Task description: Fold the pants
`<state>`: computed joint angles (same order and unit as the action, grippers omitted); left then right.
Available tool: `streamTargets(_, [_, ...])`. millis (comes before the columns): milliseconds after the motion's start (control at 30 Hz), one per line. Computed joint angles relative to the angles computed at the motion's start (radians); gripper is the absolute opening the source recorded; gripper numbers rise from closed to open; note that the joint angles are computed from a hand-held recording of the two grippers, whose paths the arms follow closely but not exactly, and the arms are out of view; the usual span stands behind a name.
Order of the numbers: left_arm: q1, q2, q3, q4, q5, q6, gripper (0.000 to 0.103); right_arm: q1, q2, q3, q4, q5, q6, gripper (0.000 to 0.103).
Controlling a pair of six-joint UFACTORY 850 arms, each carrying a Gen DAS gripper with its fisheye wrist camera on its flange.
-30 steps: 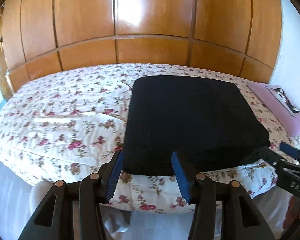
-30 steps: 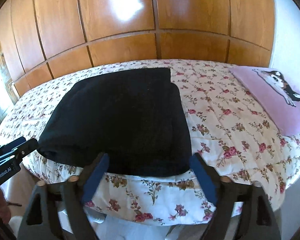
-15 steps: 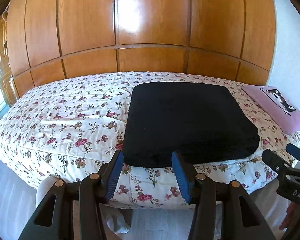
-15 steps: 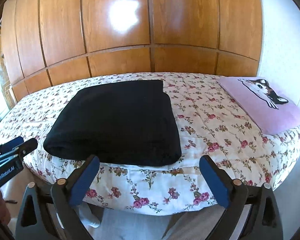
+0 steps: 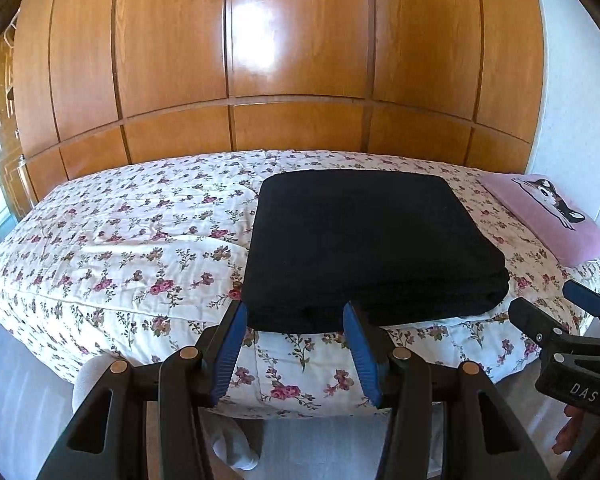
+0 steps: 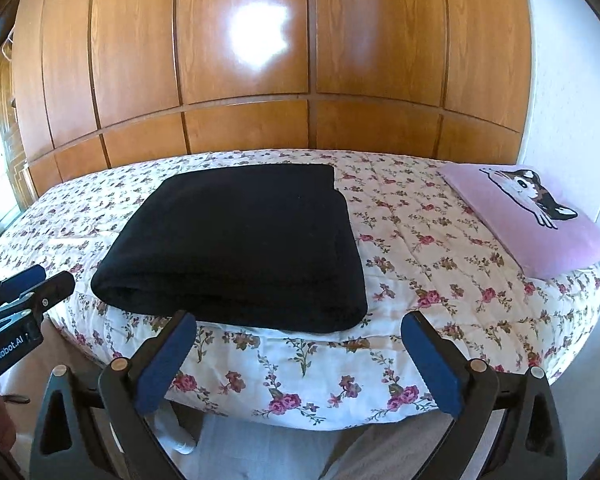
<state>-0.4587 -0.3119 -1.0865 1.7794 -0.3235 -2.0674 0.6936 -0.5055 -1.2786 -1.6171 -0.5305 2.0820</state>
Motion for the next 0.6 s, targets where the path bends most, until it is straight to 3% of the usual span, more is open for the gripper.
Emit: streamTargets(600, [0.0,-0.006,-0.001,0.015,0.018,-0.006,0.051,-0.002,0.0,0.003,-0.013,0.008,0.011,0.103])
